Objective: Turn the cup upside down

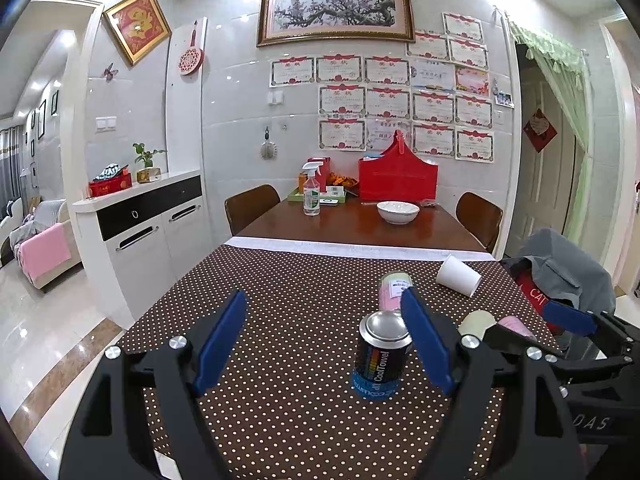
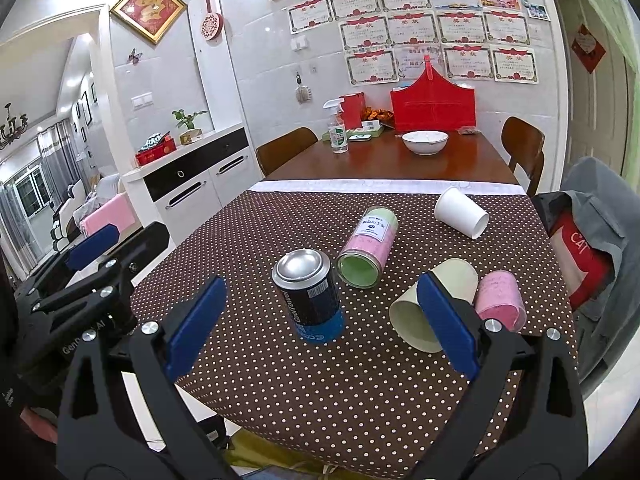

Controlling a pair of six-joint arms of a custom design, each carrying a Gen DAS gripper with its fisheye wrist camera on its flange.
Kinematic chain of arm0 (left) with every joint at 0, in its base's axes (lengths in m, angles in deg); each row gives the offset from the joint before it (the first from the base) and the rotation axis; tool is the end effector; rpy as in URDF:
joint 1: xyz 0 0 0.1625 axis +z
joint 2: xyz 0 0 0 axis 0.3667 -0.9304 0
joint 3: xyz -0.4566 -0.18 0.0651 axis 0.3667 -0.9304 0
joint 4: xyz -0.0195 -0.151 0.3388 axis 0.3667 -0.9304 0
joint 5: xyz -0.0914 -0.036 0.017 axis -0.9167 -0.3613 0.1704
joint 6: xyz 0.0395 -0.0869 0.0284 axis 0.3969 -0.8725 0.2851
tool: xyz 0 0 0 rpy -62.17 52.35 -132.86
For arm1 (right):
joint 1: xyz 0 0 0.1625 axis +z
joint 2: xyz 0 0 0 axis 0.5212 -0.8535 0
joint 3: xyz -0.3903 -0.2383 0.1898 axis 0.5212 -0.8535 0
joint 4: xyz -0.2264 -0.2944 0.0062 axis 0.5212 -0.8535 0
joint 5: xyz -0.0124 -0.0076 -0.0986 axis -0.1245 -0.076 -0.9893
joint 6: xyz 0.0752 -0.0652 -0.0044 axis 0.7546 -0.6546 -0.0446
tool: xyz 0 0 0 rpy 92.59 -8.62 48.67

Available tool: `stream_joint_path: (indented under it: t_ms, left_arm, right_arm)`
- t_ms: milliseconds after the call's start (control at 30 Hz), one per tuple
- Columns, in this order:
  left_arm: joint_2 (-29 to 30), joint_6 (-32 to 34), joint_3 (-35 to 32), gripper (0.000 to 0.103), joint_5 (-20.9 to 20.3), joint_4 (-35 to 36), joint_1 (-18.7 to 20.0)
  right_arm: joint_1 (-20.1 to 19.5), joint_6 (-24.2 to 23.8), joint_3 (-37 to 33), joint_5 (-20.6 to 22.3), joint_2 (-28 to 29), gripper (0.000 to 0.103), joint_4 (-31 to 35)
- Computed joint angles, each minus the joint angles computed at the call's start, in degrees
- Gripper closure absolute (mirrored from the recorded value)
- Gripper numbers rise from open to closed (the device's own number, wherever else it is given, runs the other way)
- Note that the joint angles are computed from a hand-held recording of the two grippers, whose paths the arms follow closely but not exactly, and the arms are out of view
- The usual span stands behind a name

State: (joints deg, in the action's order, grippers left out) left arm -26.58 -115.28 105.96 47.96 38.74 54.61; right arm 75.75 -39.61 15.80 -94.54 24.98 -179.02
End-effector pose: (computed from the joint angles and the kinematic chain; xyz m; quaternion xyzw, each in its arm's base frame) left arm -0.0238 -0.8291 0.3075 0.2488 0.7617 -0.5150 0.3045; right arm 0.3545 -0.8251 -0.0478 0.2101 -0.8428 0.4560 0.1942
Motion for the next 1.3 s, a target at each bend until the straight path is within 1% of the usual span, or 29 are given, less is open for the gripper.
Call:
stream_joint_path:
  t_ms: [600, 1300]
  left_arm:
    - [0.5, -0.3, -0.9, 0.025, 0.4, 1.1, 0.1]
    - [3.2, 0.0, -5.5, 0.025, 2.9, 7.0, 0.0]
  right_arm:
    - [-0.1, 0.6, 1.3, -0.3, -0.5, 0.009, -0.8]
    - [0.1, 2.6, 5.2, -4.0, -1.8, 0.009, -5.2]
